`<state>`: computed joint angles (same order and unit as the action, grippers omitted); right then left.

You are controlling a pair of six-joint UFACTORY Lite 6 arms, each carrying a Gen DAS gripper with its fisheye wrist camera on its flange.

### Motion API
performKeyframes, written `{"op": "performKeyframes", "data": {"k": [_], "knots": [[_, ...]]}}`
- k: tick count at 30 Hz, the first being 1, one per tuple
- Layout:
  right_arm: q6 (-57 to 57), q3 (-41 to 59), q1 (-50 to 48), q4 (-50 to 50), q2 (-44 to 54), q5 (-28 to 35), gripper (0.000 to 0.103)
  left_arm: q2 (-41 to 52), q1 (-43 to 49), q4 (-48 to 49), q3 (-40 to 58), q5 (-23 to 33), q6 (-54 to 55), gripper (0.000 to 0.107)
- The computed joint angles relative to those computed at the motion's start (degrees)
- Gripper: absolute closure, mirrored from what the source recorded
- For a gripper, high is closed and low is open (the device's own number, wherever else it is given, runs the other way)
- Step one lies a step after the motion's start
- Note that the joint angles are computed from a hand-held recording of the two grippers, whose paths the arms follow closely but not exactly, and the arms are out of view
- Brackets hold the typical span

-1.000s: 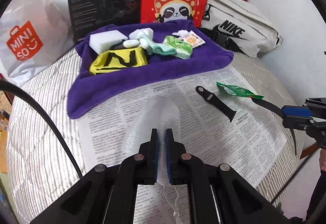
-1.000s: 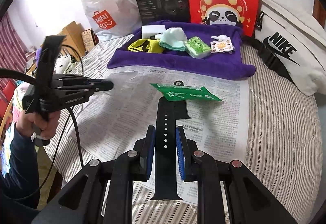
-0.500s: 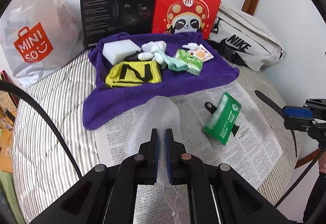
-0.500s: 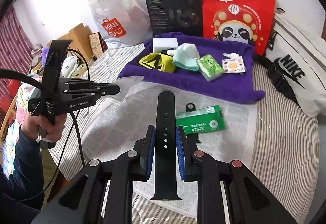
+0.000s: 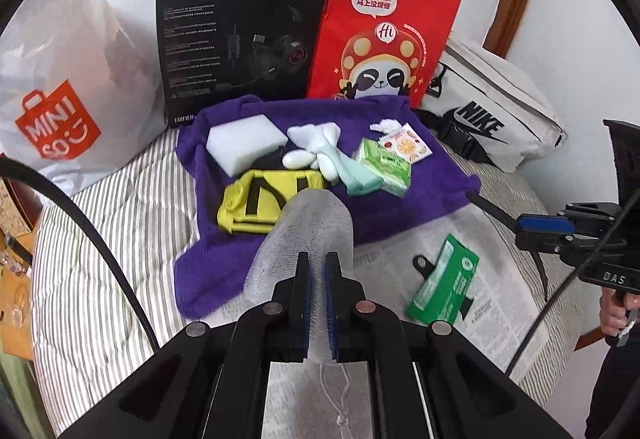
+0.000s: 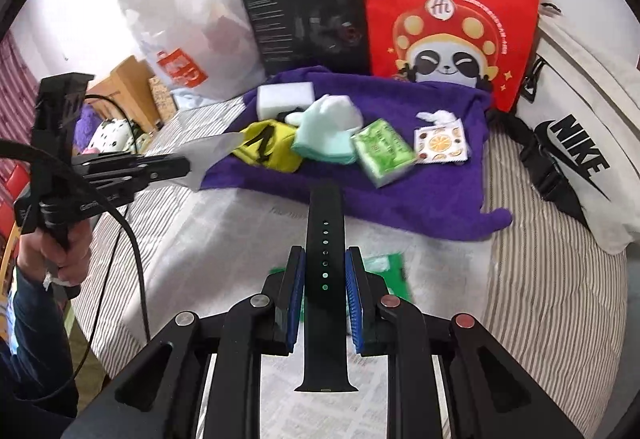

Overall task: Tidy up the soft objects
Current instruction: 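Carry the mesh bag in the left tool and the strap in the right tool toward the towel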

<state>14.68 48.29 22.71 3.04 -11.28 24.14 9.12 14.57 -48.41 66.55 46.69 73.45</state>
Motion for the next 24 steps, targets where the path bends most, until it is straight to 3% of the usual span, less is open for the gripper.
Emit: {"op": "performKeyframes", "data": {"k": [12,24], "knots": [[-22.57,11.71,-13.04,15.52,14.46,-1.46,0.083,10.3,-5.86,1.83,14.01,-1.45,-6.46,0.1],[-30.59,22.37,-18.08,20.92,28.38,-2.62,0.083,20.8,-10.03,4.61,27.34,-2.16,-12.5,0.1]]}}
